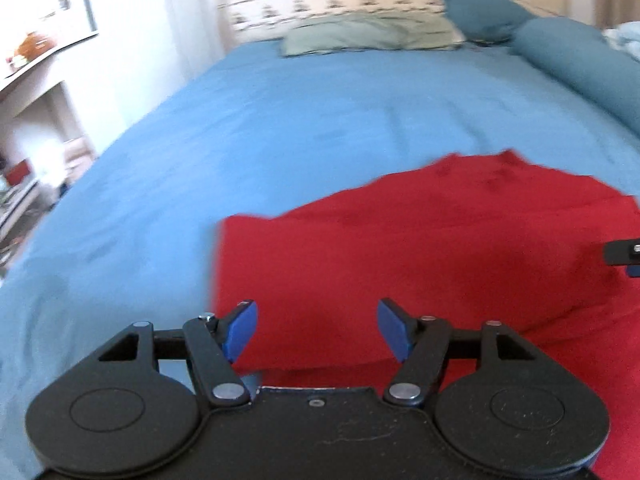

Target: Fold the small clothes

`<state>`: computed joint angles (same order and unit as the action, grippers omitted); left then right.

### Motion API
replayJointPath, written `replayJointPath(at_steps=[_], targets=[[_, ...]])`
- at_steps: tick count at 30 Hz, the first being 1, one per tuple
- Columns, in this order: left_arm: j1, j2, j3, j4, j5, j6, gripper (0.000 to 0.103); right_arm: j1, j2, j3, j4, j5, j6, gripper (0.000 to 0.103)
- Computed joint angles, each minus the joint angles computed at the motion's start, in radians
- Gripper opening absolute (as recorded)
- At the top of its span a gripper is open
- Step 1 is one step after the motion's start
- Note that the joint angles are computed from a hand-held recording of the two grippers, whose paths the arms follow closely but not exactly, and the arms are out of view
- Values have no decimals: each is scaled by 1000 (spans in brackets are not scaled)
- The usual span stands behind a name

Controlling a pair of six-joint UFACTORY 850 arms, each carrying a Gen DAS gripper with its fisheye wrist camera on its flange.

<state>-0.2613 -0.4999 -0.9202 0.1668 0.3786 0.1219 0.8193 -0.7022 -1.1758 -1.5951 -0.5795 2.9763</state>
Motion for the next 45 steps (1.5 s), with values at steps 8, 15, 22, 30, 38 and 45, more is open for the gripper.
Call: replayJointPath(at_steps=[8, 15, 22, 30, 38, 45], targets=[[76, -31, -6, 51, -33, -34, 71, -3, -92, -153, 301, -95, -360, 21], [66, -63, -44, 132, -44, -124, 71, 3, 4, -111, 332, -258, -469, 20], [37, -120, -122, 115, -76, -163, 51, -18, 103, 56, 388, -275, -454, 20], [46, -80, -42, 43, -37, 15, 34, -16, 84, 129, 321, -192, -297, 20], [58, 27, 24, 215, -18, -109, 61, 45, 78, 133, 353, -234, -325, 99], [16, -63, -103, 614, -33, -551, 62, 16, 28, 71, 218, -158, -368, 101]])
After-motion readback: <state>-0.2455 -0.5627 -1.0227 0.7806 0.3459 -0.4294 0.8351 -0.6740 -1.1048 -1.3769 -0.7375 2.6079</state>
